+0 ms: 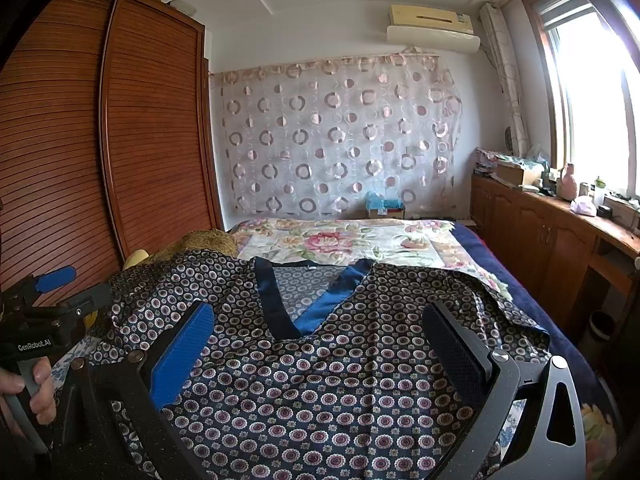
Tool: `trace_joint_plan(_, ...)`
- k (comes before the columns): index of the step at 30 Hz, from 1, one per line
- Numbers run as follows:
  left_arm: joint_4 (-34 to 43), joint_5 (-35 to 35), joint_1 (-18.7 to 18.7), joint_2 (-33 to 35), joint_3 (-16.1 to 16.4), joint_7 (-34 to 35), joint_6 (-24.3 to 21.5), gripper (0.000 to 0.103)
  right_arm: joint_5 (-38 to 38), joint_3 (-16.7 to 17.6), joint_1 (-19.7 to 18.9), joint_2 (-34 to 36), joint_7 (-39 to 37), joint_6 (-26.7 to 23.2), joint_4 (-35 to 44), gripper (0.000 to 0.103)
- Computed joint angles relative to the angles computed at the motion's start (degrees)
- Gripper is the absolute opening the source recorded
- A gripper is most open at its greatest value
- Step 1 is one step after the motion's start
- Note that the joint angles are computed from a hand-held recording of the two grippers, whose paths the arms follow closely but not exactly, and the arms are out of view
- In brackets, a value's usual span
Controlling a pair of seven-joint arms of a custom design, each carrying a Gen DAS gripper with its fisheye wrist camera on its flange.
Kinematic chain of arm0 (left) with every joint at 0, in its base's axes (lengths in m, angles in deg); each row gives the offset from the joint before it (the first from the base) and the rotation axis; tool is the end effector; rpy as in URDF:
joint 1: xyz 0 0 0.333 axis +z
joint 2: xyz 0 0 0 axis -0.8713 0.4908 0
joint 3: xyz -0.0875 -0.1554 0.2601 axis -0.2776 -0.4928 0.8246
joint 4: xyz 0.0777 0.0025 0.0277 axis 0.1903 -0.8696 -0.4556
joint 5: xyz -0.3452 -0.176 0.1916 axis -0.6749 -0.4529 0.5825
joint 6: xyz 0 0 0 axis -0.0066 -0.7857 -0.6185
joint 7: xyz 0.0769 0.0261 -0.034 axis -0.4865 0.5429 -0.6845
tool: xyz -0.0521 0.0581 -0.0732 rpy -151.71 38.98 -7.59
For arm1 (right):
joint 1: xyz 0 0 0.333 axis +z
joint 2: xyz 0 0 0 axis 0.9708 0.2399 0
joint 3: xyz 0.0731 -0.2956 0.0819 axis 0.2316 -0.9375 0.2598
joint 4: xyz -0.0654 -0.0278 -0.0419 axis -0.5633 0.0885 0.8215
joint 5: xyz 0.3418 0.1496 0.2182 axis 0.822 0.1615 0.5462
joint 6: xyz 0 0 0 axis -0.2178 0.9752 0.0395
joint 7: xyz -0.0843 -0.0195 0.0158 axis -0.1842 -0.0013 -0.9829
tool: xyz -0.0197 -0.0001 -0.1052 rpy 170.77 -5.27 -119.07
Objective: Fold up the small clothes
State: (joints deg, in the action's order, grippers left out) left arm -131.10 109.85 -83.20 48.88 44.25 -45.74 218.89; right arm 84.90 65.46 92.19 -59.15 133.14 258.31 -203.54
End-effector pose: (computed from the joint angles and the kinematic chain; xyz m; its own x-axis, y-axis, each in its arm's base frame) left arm 0.5810 -0.3738 0.4237 0.0522 -0.9986 0.0079 -0.3839 -0.0274 -0.9230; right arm 0.5886 0.2255 0.3937 0.3019 -0.9516 -0.0582 -0.3153 -0.0421 -0.9481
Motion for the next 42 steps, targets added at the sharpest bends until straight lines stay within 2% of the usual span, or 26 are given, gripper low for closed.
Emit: trace_joint_plan(42, -0.54, 0.16, 0.26, -0.94, -0.32, -0.04, -0.04, 0.103, -0.43, -0.04, -0.35, -0.13, 0.21, -0.44, -0.06, 0.103)
